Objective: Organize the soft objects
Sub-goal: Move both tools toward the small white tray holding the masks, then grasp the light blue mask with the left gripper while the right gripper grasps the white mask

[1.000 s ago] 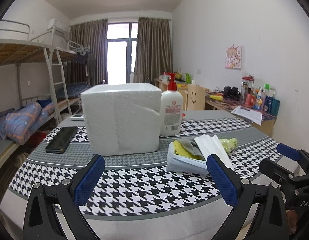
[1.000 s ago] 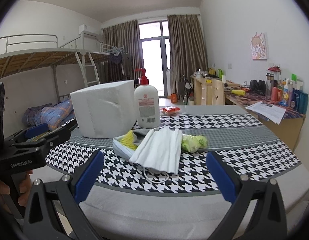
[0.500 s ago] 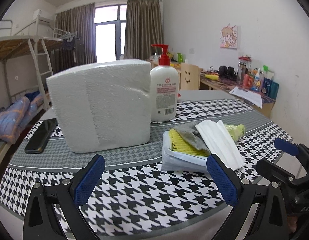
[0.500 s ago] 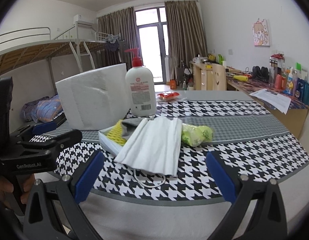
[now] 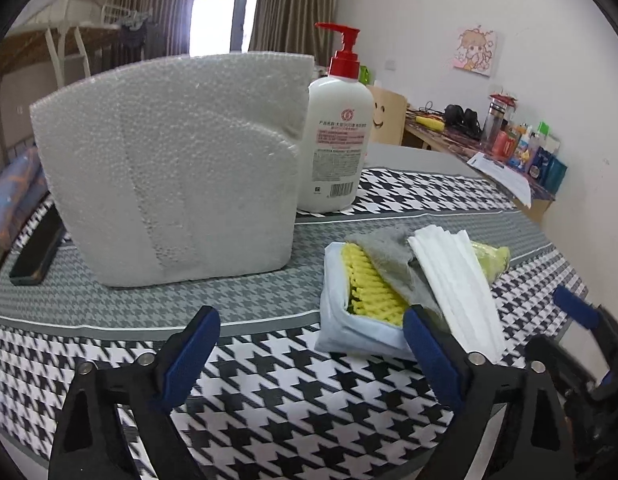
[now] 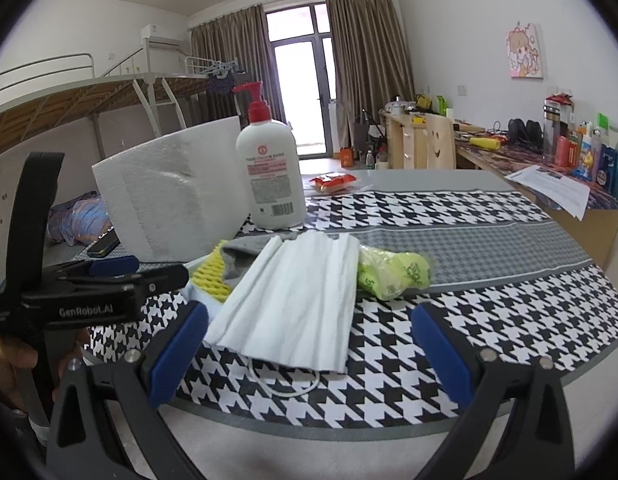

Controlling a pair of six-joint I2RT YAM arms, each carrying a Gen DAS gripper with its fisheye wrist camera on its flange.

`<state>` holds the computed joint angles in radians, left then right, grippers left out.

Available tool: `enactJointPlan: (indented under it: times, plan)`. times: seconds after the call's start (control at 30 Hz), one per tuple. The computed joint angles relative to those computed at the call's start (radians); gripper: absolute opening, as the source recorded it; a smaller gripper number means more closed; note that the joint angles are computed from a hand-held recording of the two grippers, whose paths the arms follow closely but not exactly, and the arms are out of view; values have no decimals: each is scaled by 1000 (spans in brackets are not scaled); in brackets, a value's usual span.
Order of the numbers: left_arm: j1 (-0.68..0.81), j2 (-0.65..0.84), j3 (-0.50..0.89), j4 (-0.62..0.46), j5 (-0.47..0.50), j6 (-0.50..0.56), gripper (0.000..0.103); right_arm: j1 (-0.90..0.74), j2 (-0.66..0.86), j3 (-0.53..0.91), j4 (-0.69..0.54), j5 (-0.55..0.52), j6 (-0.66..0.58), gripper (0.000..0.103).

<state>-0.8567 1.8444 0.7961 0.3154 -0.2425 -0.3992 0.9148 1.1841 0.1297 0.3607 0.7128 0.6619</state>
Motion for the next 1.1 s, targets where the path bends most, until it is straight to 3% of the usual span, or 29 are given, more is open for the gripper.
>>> enactJointPlan:
  times: [0.2, 0.47, 0.67, 0.73, 0.87, 1.1]
  plan:
    - [28, 17, 12, -34, 9, -26, 72, -20, 21, 6, 12, -18, -11, 103]
    - [43, 24, 27, -71, 25, -13, 65, -22, 35, 36, -6, -21, -25, 103]
    - [43, 79, 119, -114, 54, 20, 64, -25, 41, 34, 7, -23, -32, 103]
    - [55, 104, 151, -140, 94, 20, 48, -28, 47, 36, 9, -23, -33, 103]
    - [55, 123, 170, -138, 120, 28, 32, -47, 44, 32, 16, -38, -41, 103]
    - [55, 142, 171, -89, 141, 46, 22, -65, 84, 56, 10, -60, -47, 103]
